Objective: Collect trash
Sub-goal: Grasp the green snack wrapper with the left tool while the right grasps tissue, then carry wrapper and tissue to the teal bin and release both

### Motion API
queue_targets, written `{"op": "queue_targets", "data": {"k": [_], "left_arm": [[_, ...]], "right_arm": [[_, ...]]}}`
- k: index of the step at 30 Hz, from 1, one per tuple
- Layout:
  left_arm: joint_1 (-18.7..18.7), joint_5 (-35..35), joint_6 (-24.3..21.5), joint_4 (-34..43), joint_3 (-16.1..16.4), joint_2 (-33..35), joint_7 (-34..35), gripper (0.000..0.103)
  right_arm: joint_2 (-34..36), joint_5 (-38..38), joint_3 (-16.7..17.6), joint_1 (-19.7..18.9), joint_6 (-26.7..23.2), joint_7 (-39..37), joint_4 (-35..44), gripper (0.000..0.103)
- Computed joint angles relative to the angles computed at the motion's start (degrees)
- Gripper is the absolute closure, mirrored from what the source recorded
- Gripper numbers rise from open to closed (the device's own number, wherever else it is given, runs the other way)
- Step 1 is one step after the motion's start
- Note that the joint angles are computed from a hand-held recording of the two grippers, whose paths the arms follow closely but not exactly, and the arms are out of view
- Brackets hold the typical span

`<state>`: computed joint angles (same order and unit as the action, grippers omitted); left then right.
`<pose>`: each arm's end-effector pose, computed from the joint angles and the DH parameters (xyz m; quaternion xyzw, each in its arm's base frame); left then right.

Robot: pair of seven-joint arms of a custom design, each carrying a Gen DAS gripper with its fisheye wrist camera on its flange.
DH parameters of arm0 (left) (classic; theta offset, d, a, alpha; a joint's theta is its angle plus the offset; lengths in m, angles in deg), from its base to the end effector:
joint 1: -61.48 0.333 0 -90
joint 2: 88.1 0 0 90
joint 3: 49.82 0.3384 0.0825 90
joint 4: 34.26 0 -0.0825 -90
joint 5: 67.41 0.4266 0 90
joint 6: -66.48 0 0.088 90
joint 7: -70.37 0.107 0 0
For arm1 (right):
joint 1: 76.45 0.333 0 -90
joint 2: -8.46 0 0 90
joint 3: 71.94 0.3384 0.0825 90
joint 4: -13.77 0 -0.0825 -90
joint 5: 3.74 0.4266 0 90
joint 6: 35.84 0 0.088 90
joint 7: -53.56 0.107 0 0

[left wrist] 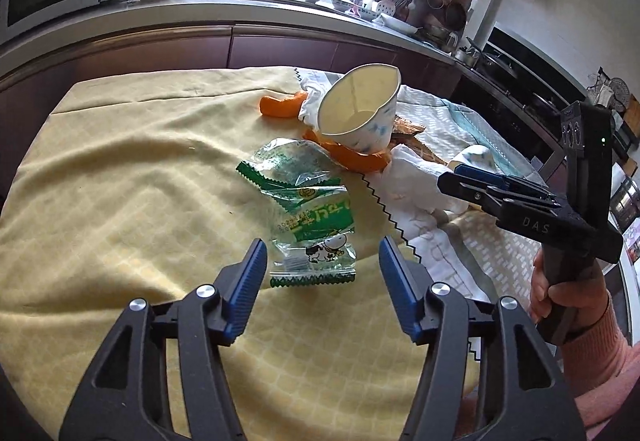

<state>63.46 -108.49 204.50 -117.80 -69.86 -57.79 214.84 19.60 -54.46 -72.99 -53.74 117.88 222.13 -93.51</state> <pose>0.7630 -0.1952 0.4464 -0.3699 0.8330 -0.4112 0.0142 0.6310 0.2776 0.4719 -0.5413 0.7369 -0.2731 0.2990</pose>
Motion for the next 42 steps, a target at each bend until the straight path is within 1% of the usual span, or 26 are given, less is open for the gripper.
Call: {"op": "queue_targets", "data": {"k": [4, 8, 9, 10, 12, 13, 15, 17, 25, 29, 35, 39, 42], "left_arm": [[-1.1, 2.0, 0.2, 0.7, 0.7, 0.6, -2.4, 0.047], [-2.2, 5.3, -0.3, 1.7, 1.6, 1.5, -5.8, 0.059], [-2.3, 5.9, -0.2, 1.8, 1.6, 1.6, -6.4, 0.058], [-2.2, 6.1, 0.0, 1.7, 1.5, 1.6, -6.4, 0.059], [-1.9, 6.3, 0.7, 1.3, 1.1, 1.5, -6.3, 0.060], [-1.8, 6.3, 1.0, 1.0, 0.9, 1.3, -6.1, 0.060], [-1.4, 6.1, 1.1, 0.6, 0.6, 1.1, -5.9, 0.060], [-1.0, 5.7, 1.1, 0.3, 0.4, 0.8, -5.6, 0.060], [0.6, 2.4, 1.3, -1.6, -0.2, -1.1, -3.1, 0.061], [0.9, 1.1, 2.6, -3.5, 0.3, -2.7, -1.8, 0.061], [1.9, -1.1, 3.3, -5.8, 1.1, -4.9, -0.2, 0.061], [2.8, -2.6, 3.7, -7.3, 1.9, -6.3, 1.1, 0.061], [3.4, -3.5, 4.0, -8.4, 2.6, -7.2, 1.4, 0.061]], "right_arm": [[1.1, 0.7, 0.1, 0.0, -1.8, -1.7, 1.2, 0.055], [2.1, 2.4, -0.1, 0.2, -2.8, -3.3, 2.1, 0.056], [2.2, 2.6, -0.2, 0.3, -2.9, -3.4, 2.1, 0.056], [2.2, 2.4, -0.3, 0.5, -3.0, -3.5, 2.1, 0.058], [2.2, 3.1, -0.3, 0.4, -2.5, -3.9, 2.1, 0.071], [2.2, 3.4, -0.4, 0.4, -2.2, -3.9, 1.9, 0.073], [1.9, 3.6, -0.6, 0.3, -1.2, -3.6, 1.5, 0.079], [1.5, 2.7, -0.9, 0.5, 0.0, -2.6, 0.9, 0.082], [-0.5, 1.9, -0.7, -0.1, 7.0, 0.0, -1.0, 0.083], [-0.3, 2.7, -0.4, -0.1, 10.8, -0.7, -0.7, 0.083], [1.9, 8.4, -0.3, 0.7, 15.3, -6.2, 1.1, 0.083], [3.8, 14.0, -0.2, 1.5, 17.4, -11.7, 2.7, 0.083], [5.4, 19.5, 1.1, 1.2, 18.8, -17.4, 4.1, 0.083]]}}
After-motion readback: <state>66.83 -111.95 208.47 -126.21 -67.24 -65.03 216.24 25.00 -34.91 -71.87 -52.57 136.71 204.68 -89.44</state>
